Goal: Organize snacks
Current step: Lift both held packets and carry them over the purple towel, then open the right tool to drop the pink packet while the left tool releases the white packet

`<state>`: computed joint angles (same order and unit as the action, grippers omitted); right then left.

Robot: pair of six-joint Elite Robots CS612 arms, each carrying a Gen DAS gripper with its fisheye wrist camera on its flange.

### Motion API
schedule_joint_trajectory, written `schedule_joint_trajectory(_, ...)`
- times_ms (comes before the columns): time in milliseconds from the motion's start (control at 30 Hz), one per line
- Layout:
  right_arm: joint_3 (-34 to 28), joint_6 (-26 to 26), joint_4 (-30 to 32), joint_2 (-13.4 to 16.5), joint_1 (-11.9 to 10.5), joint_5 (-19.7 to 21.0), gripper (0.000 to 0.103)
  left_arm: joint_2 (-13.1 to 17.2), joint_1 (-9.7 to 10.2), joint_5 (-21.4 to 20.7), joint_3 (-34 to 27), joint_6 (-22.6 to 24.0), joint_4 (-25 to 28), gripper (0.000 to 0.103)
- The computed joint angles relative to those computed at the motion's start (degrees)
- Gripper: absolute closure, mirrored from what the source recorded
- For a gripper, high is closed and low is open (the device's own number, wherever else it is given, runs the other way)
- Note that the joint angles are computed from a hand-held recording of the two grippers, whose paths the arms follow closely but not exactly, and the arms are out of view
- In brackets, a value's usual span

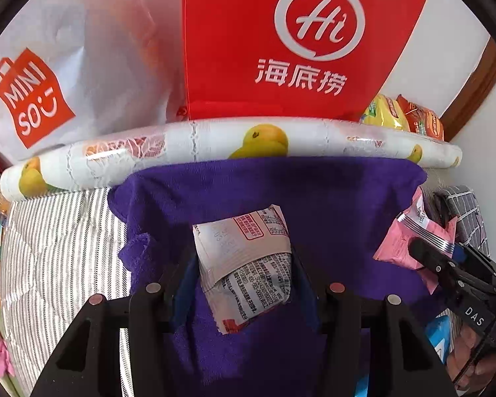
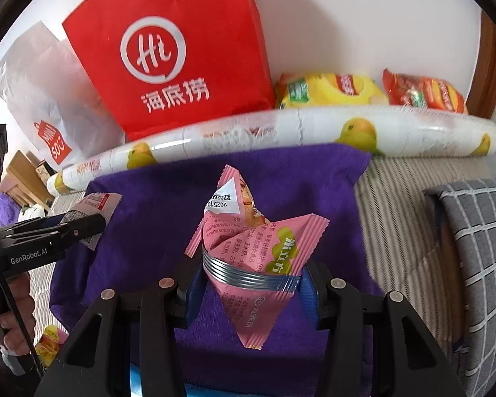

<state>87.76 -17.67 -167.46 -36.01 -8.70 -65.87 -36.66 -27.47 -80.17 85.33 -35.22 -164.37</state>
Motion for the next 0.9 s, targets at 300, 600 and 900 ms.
schedule_joint_trajectory(300, -0.45, -0.72, 1.9, -0.01, 0.46, -1.65, 0.046, 0.88, 0.35, -2.39, -0.95, -0.61, 0.31, 0.05)
schedule_joint_trajectory(600, 2.5, 0.71, -4.81, -2.02, -0.48, -0.42, 0.032, 0.44, 0.59, -4.6, -0.45, 0.12, -1.79, 0.038)
schedule_joint_trajectory(900, 7.78, 3.63, -11.66, -5.47, -0.85, -1.46, 0.032, -2.23, -0.12, -3.11, 2.51, 1.81, -6.15, 0.032)
